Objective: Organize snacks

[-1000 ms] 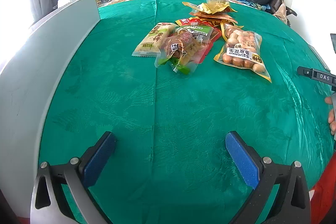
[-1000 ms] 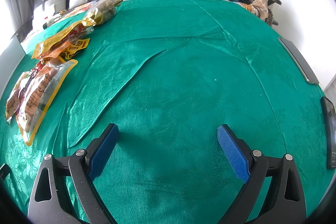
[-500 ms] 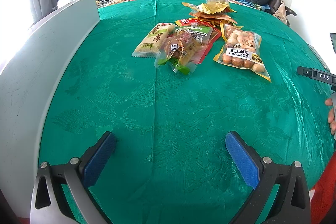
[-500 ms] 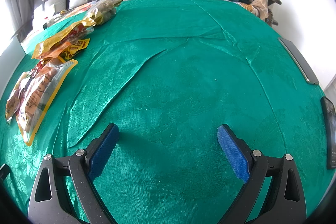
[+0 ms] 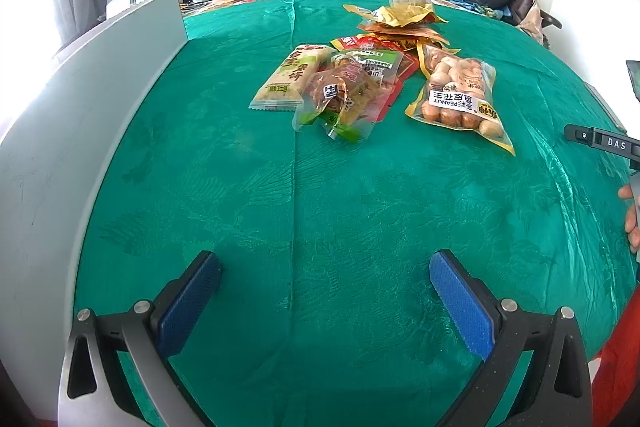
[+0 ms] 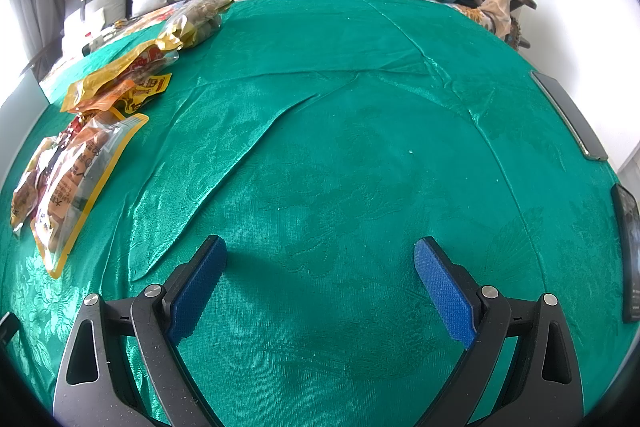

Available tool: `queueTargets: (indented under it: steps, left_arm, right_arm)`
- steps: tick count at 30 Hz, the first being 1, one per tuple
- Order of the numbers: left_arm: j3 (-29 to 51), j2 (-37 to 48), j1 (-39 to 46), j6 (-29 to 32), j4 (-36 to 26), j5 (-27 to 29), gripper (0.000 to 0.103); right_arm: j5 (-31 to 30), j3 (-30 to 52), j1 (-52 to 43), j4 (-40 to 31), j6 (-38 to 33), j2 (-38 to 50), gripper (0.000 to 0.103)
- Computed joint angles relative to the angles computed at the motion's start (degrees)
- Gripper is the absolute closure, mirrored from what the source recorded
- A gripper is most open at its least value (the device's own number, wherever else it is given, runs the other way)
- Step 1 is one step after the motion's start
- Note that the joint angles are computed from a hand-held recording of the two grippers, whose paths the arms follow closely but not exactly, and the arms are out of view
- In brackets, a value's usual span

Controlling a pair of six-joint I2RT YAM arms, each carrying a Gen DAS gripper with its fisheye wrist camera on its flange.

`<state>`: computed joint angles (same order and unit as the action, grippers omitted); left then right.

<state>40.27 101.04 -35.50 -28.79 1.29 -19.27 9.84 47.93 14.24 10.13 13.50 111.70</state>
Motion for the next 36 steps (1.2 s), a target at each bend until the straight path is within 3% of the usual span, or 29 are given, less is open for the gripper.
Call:
queueTargets:
  steps: [6, 8, 10, 14, 18, 21, 24, 27, 29, 32, 33, 36]
  left_arm:
    - [-0.5, 0.1, -0.1, 0.3, 1.2, -0.1, 0.0]
    - [-0.7, 0.1, -0.1, 0.4, 1.5, -0.1, 0.0]
    - [-0.7, 0.1, -0.1, 0.4, 1.6, -0.1, 0.0]
    - [-1.0, 0.0, -0.1, 0.6, 2.1, -0.3, 0.0]
    - [-1.3, 0.1, -0.2, 0.8, 2.9, -0.4, 0.0]
    - [-2.0, 0.0, -0.3, 1.0, 4.0, -0.6, 0.0]
    - [-2.3, -0.2, -0.4, 0.9, 4.1, -0.7, 0.0]
    - [-2.4, -0.1, -0.7, 0.5, 4.6, -1.2, 0.0]
    - [-2.4, 0.0, -0.7, 0.4, 4.6, -1.3, 0.0]
    - [-2.6, 0.0, -0.8, 0.4, 4.9, -1.4, 0.0]
    - [-2.6, 0.0, -0.8, 0.4, 4.9, -1.4, 0.0]
    - [-2.8, 0.1, -0.8, 0.3, 5.3, -1.6, 0.0]
  right_arm:
    - [0.0, 0.2, -0.1, 0.0, -0.1, 0.2, 0.006]
    - [-0.2, 0.6, 0.5, -4.4, 0.9, -1.1, 0.007]
    - [-1.3, 4.8, 1.4, -13.4, 6.3, -1.6, 0.007]
    - [-11.7, 8.8, 5.2, -15.5, 19.6, -3.4, 0.007]
    - [-11.5, 23.2, 14.2, -23.0, 24.5, 4.0, 0.008]
    - [-4.3, 38.3, 19.2, -33.1, 26.3, 13.5, 0.008]
    - [-2.9, 53.0, 20.3, -46.1, 27.5, 23.7, 0.006]
    - [-1.2, 50.8, 21.3, -43.3, 23.7, 22.9, 0.007]
    - [-0.1, 47.2, 21.8, -40.3, 17.4, 21.2, 0.01]
    - [-0.2, 35.9, 21.1, -30.7, 7.3, 15.6, 0.017]
    - [-0.9, 31.1, 20.1, -27.2, 5.2, 12.8, 0.026]
    - [-2.1, 21.6, 16.0, -21.4, 0.1, 7.1, 0.027]
